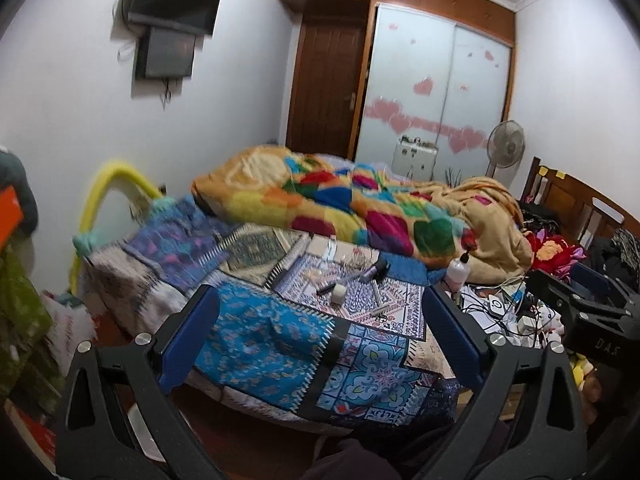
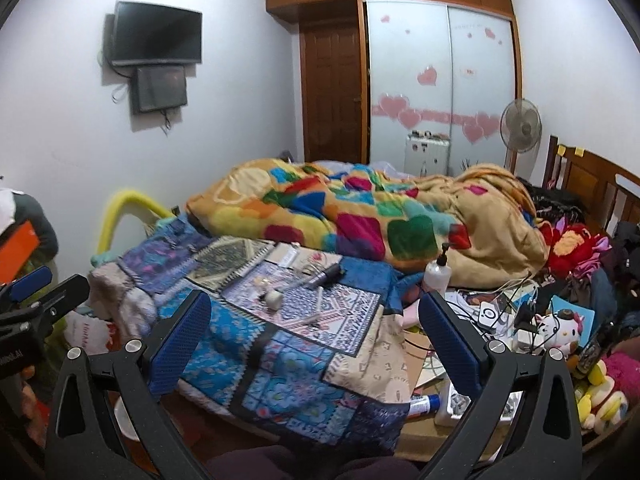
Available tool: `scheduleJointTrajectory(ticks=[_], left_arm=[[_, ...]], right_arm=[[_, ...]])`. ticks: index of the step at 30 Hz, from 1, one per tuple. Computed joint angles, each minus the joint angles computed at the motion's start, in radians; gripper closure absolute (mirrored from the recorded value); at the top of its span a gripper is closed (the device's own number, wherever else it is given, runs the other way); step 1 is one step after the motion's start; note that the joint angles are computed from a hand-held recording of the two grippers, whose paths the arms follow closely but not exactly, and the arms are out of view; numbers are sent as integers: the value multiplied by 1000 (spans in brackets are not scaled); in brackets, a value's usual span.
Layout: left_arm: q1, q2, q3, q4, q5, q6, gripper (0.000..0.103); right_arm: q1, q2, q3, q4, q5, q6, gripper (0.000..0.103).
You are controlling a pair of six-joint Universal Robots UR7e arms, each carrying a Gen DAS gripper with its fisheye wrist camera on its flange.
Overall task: Collect trash
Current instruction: 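Move both tools down toward the items lying on the patterned cloth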
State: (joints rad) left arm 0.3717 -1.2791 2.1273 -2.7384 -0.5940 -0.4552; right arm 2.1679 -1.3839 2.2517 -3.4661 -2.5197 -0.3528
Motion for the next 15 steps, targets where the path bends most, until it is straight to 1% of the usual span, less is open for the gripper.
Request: scheduleJointTrajectory(ticks=[2,4,9,12,15], left_arm=[[48,65,-36,-36,-4,18,2],[85,119,-72,-44,-3,31,2],[185,254,-166,-97,-49,121,2],[237,321,-216,-115,-90,162,2],[283,382,-264,-131,-125,191,2]], right_arm=[[-59,11,-15,2,35,-26,0],[-102,20,-28,18,61,-33,0],[-225,58,-69,64,137,-61,0],[-291,87,-102,126,184,-52,0],[-350,104,-127,193,250,-18,0]])
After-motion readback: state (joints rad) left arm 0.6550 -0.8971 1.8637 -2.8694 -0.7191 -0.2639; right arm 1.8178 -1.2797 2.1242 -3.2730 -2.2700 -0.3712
